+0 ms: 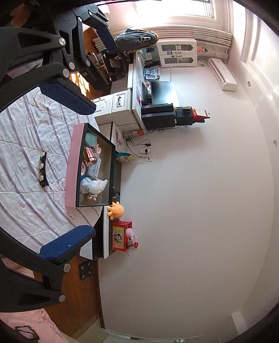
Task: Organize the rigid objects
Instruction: 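Withdraw both tools from the box back over the bed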
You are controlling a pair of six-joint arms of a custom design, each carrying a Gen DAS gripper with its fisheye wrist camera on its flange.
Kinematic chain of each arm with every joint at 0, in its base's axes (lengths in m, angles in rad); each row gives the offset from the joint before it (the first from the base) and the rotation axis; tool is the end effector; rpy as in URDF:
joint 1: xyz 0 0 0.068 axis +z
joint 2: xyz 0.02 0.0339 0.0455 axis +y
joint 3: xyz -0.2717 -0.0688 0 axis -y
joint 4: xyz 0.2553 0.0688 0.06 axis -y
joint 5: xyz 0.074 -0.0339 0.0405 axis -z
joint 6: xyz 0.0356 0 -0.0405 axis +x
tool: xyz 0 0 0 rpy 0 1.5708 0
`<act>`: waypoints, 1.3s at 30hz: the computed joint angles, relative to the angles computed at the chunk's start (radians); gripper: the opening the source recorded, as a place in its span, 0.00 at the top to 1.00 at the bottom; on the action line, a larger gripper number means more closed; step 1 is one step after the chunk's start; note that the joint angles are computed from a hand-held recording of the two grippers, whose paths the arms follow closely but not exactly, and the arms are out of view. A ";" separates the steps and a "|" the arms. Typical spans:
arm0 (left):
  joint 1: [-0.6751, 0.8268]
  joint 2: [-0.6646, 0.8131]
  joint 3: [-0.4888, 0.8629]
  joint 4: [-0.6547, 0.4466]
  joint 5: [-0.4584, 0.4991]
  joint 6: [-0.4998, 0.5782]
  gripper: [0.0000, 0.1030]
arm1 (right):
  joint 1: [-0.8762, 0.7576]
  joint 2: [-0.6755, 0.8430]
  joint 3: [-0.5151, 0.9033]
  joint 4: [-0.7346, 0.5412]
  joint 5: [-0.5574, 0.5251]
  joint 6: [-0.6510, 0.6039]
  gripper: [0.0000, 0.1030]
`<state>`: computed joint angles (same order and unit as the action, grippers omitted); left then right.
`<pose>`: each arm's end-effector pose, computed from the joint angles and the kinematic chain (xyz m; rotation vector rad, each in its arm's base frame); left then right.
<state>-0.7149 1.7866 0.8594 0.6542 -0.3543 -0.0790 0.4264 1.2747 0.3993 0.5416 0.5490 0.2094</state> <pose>0.2972 -0.2416 0.1817 0.3335 1.8021 -0.2327 0.2344 0.0861 0.1816 0.1654 1.8475 -0.0819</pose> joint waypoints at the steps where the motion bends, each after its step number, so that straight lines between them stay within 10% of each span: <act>1: -0.011 -0.025 -0.028 0.006 -0.023 0.003 0.00 | 0.023 -0.027 -0.015 -0.010 0.023 0.005 0.00; 19: -0.136 -0.256 -0.228 0.075 -0.166 0.026 0.00 | 0.309 -0.378 -0.117 -0.206 0.326 0.031 0.00; 39: -0.116 -0.161 -0.163 0.044 -0.159 0.017 0.00 | 0.196 -0.258 -0.123 -0.125 0.208 0.057 0.00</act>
